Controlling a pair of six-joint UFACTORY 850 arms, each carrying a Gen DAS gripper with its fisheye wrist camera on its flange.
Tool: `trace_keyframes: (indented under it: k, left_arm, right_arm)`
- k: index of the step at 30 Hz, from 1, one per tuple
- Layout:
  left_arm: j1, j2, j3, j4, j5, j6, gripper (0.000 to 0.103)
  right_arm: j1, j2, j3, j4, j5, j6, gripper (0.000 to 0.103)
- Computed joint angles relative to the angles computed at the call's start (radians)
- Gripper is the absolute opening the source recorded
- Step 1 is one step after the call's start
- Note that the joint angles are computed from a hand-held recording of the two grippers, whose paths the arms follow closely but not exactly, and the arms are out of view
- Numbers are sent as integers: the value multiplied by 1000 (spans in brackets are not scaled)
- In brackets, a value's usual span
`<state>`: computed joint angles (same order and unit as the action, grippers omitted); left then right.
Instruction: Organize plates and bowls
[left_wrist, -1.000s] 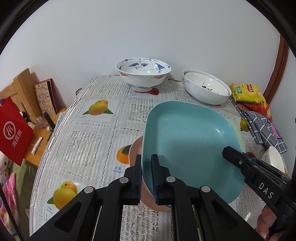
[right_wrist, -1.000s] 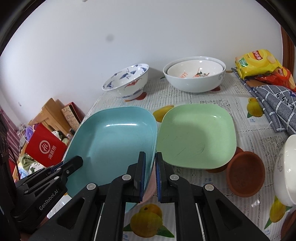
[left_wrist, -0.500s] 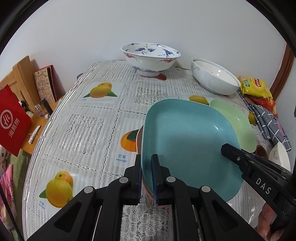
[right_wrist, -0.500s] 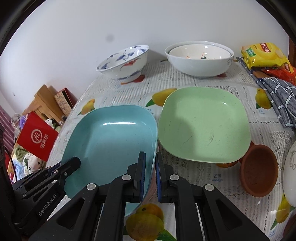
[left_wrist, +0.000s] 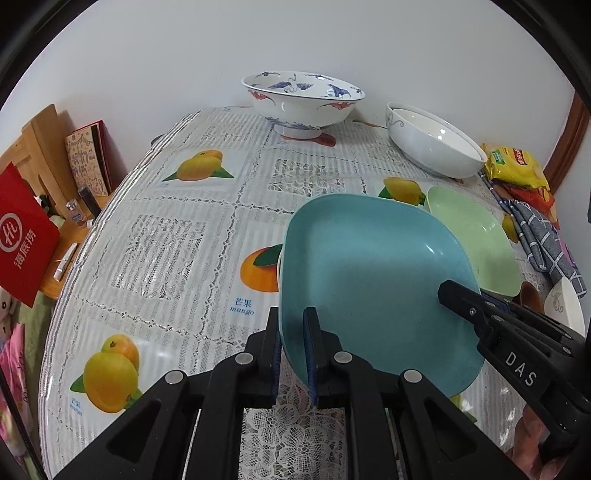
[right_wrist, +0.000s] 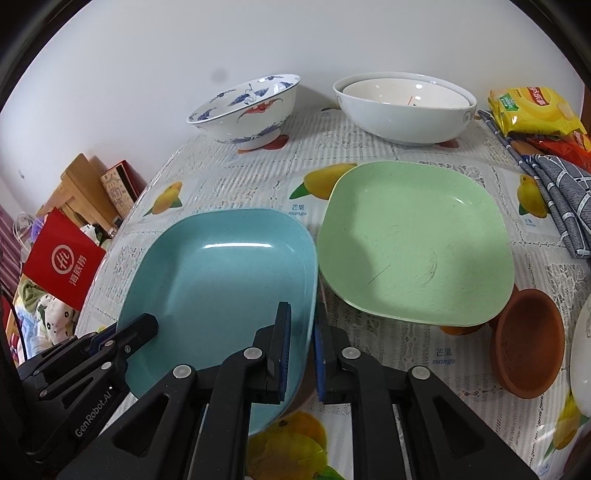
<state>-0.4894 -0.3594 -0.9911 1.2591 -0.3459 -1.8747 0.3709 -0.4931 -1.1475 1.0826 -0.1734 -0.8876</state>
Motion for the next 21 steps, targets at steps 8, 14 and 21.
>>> trace_keyframes:
  k: [8, 14, 21]
  left_arm:
    - [-11, 8, -2, -48, -33, 81, 35]
    - [-19, 35, 16, -2, -41, 40, 39]
    - [-24, 45, 19, -24, -51, 63, 39]
  right_arm:
    - [-10, 0, 0, 70, -32, -67, 19]
    - [-23, 18, 19, 238, -58, -230, 27]
    - [-29, 56, 52, 484, -30, -468, 49]
